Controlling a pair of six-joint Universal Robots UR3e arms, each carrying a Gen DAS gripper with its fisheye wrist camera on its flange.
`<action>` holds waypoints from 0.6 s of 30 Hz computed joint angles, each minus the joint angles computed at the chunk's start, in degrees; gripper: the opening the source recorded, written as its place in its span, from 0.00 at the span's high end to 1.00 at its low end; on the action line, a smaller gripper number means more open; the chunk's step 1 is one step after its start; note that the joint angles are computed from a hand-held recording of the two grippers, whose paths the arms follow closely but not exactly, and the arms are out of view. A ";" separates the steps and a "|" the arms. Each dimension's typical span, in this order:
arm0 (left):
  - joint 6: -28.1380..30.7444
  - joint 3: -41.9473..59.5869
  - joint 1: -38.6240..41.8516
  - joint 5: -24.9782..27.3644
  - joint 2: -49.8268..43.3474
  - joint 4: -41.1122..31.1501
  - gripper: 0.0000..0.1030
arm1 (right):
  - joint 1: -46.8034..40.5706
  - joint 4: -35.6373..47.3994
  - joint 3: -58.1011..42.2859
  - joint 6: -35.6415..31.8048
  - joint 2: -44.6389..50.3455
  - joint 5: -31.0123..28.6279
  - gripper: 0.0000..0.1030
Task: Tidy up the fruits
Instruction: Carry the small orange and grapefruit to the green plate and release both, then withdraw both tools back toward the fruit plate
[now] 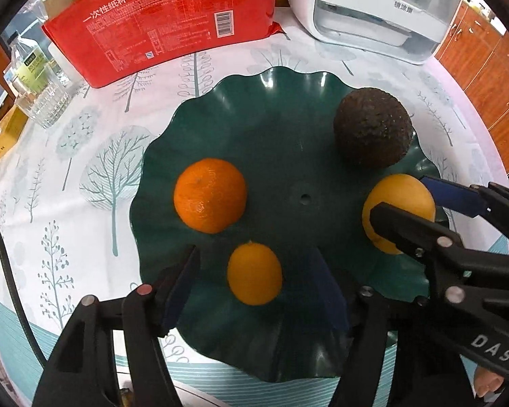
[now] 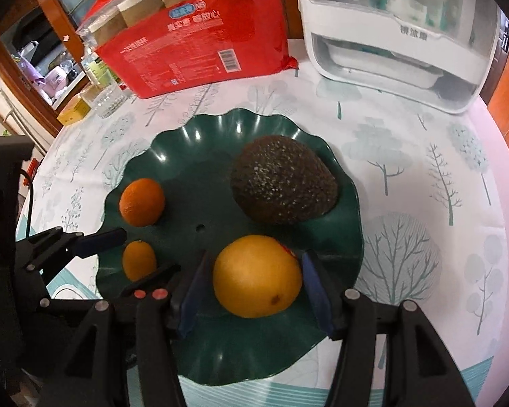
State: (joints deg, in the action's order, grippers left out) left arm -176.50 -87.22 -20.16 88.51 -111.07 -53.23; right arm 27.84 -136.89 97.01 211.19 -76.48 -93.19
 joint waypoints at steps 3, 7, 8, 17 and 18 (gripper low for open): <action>0.43 -0.44 0.77 -0.64 1.40 -0.79 0.32 | -0.16 -0.16 0.08 -0.22 -0.96 0.53 0.44; 1.07 -1.24 2.23 -1.46 3.72 -1.39 0.30 | 0.23 0.53 -1.04 -0.11 -1.79 0.03 0.44; 1.36 -1.34 2.76 -1.82 4.23 -1.54 0.30 | 0.26 0.59 -1.19 -0.02 -2.09 0.13 0.44; 3.16 -3.62 6.50 -4.33 10.39 -2.28 0.27 | 2.32 2.97 -5.18 1.02 -2.18 -1.43 0.44; 3.50 -4.03 6.89 -4.54 11.16 -2.36 0.27 | 2.59 3.23 -5.43 1.28 -2.20 -1.68 0.44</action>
